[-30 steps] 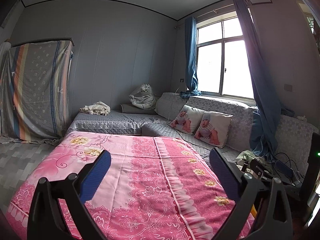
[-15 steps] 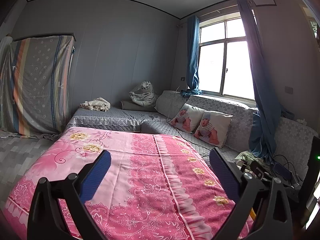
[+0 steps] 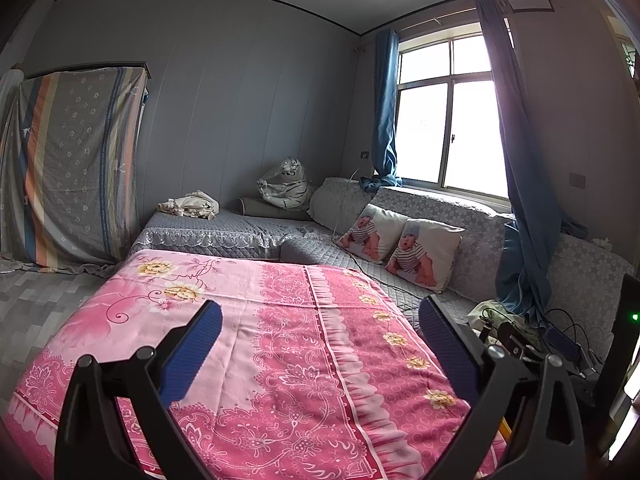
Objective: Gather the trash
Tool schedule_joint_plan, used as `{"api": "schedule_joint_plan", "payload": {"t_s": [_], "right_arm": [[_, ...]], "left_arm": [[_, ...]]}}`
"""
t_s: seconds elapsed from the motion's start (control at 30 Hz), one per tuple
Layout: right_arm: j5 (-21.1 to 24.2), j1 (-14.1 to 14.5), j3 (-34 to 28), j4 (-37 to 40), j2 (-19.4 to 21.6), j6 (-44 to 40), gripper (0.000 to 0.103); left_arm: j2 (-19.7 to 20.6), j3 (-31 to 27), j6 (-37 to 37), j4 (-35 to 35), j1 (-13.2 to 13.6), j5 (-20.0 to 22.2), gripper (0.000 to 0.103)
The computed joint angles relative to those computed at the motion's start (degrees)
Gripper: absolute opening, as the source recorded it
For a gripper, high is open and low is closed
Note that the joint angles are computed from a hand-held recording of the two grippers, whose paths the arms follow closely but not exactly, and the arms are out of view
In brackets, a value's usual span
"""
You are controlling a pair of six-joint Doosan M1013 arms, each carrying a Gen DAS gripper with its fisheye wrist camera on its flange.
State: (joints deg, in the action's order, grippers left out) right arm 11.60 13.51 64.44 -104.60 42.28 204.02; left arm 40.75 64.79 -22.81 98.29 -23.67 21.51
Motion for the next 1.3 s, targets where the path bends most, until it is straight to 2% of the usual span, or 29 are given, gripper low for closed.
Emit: {"api": "schedule_joint_plan", "payload": {"t_s": [0.2, 0.83, 1.3], "right_arm": [[-0.2, 0.0, -0.5, 4.3, 0.2, -4.1, 0.095], [-0.5, -0.2, -0.8, 8.4, 0.6, -7.9, 0.095], [-0.2, -0.2, -0.8, 8.4, 0.7, -7.6, 0.095]], "left_arm": [[0.0, 0.2, 0.0, 0.3, 0.1, -0.4, 0.095], [0.4, -0.5, 2.1, -2.1, 0.4, -2.4, 0.095], [1.0, -1.4, 7.8, -9.1, 1.0, -4.7, 0.095]]}}
